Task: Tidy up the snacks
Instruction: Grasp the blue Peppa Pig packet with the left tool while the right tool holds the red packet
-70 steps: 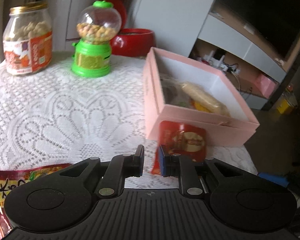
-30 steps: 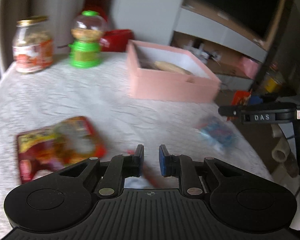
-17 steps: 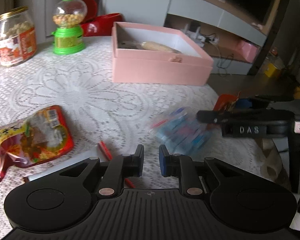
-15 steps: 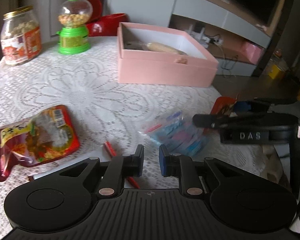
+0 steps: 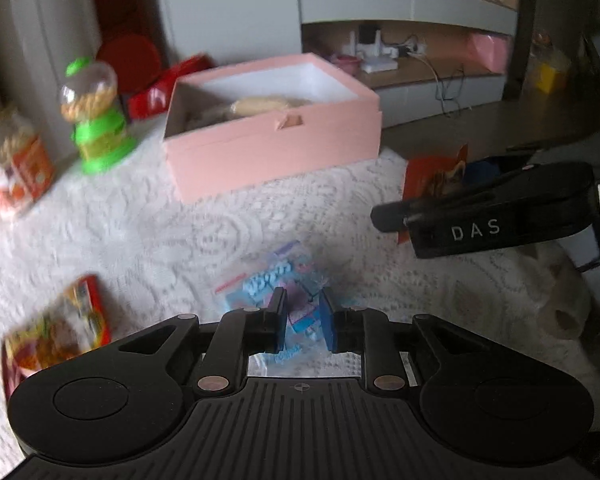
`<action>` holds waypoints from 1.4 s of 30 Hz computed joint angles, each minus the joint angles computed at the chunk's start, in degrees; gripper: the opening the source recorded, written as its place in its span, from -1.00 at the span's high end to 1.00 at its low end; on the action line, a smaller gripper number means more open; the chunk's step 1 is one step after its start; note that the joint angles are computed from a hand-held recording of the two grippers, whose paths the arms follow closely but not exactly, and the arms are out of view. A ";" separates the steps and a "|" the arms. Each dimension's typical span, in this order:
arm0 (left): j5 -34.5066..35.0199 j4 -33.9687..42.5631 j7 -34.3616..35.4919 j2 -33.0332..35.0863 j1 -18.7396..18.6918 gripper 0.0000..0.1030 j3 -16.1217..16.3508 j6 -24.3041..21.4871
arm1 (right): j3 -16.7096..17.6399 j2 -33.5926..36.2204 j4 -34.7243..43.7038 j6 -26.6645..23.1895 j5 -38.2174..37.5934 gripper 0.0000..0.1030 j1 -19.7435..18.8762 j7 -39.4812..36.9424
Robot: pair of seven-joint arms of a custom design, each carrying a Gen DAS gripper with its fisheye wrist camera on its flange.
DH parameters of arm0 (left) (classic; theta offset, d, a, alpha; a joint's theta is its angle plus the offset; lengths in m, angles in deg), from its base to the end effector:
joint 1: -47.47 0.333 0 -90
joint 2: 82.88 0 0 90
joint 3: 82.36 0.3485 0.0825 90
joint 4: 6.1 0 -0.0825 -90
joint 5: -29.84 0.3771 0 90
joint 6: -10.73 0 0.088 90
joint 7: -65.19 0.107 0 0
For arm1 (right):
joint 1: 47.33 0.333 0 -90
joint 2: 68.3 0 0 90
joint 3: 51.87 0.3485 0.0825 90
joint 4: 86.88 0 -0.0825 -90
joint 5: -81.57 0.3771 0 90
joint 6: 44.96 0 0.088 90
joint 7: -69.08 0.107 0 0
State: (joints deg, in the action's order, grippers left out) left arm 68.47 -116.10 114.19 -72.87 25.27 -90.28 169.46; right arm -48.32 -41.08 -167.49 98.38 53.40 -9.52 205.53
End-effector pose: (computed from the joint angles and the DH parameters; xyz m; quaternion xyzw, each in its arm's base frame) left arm 0.5431 -0.3398 0.5097 -0.5316 0.7584 -0.2784 0.2543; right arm 0.5682 0.4901 0.5321 -0.7246 0.5932 -0.1915 0.2939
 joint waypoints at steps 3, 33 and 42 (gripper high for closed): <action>0.63 0.56 0.96 0.46 0.11 0.46 0.20 -0.12 | -0.15 0.11 -0.16 0.50 -0.41 -0.48 0.16 0.18; -14.31 -2.53 13.11 -2.41 2.09 0.35 -1.92 0.50 | -0.37 -0.98 -1.62 2.19 -0.56 -0.48 -0.39 2.00; 0.61 -1.72 3.92 -2.36 1.34 0.22 0.00 -3.25 | -0.13 -0.79 -1.26 2.32 -0.06 -0.48 -0.47 1.59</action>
